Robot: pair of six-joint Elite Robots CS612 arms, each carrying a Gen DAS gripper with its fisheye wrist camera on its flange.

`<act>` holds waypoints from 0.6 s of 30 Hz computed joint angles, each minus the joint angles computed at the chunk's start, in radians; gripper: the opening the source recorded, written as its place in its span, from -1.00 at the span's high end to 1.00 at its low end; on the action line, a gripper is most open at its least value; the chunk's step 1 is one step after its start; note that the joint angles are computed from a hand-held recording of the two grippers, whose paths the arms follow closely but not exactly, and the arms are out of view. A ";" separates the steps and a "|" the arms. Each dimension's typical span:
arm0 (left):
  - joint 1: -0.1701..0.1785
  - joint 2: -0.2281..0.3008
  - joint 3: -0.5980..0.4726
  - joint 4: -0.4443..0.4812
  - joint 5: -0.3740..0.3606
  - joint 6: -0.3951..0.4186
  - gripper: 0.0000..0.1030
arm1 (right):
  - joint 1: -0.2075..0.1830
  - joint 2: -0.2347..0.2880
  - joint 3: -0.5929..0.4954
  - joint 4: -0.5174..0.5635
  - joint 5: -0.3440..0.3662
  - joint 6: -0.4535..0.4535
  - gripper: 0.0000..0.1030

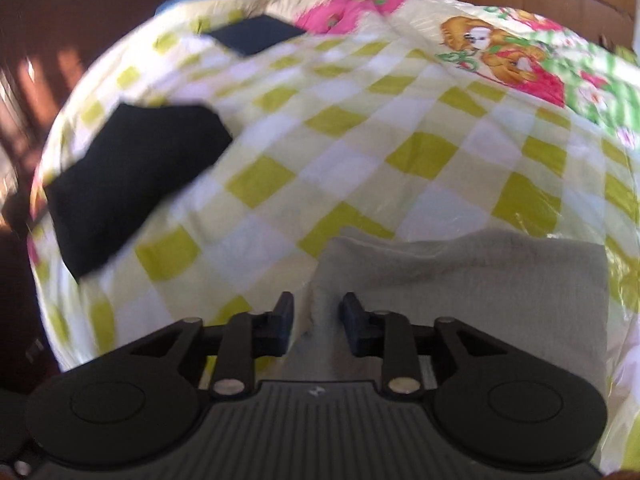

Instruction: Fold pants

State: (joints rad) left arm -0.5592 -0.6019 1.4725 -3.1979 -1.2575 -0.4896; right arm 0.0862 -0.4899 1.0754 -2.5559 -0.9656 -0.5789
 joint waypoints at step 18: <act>-0.022 0.039 -0.088 0.138 0.101 -0.012 0.00 | -0.065 -0.105 0.302 -0.386 -0.293 0.177 -0.05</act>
State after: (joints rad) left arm -0.5808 -0.5633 1.3846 -3.0594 -1.1566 -0.5019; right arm 0.0213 -0.5944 1.3775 -2.9418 -1.2590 -0.4014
